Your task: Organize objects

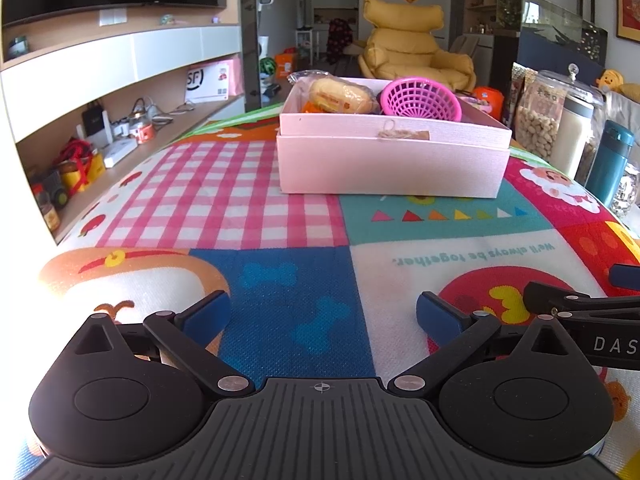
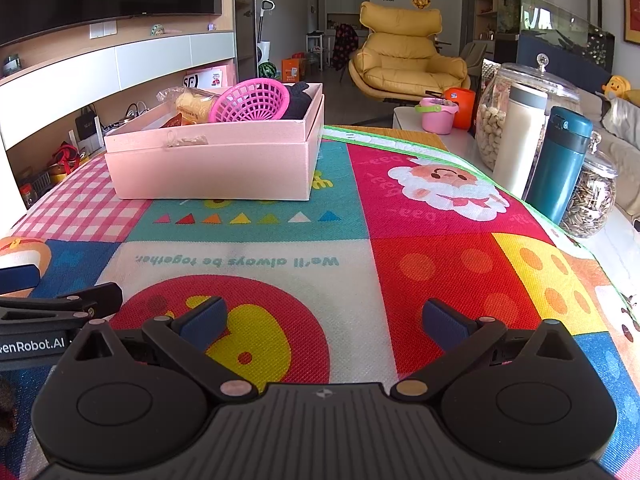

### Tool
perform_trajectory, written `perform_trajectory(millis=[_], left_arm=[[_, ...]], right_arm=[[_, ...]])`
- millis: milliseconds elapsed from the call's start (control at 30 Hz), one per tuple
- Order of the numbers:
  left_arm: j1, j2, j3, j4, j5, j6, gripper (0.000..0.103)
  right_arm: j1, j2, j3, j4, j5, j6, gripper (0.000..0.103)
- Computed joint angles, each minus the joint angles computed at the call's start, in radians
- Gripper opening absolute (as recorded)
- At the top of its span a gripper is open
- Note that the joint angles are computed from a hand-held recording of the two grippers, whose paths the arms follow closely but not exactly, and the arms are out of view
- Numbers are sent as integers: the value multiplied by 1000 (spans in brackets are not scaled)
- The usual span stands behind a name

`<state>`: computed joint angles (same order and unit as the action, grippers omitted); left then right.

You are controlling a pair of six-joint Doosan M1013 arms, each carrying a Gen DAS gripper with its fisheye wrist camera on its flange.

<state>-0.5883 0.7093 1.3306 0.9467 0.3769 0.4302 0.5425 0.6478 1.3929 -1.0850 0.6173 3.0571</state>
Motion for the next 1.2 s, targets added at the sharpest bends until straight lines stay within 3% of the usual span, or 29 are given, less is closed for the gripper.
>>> perform_trajectory(millis=[1200], left_arm=[[-2, 2, -1, 13, 6, -8, 103]], right_arm=[[0, 0, 1, -1, -1, 2, 103]])
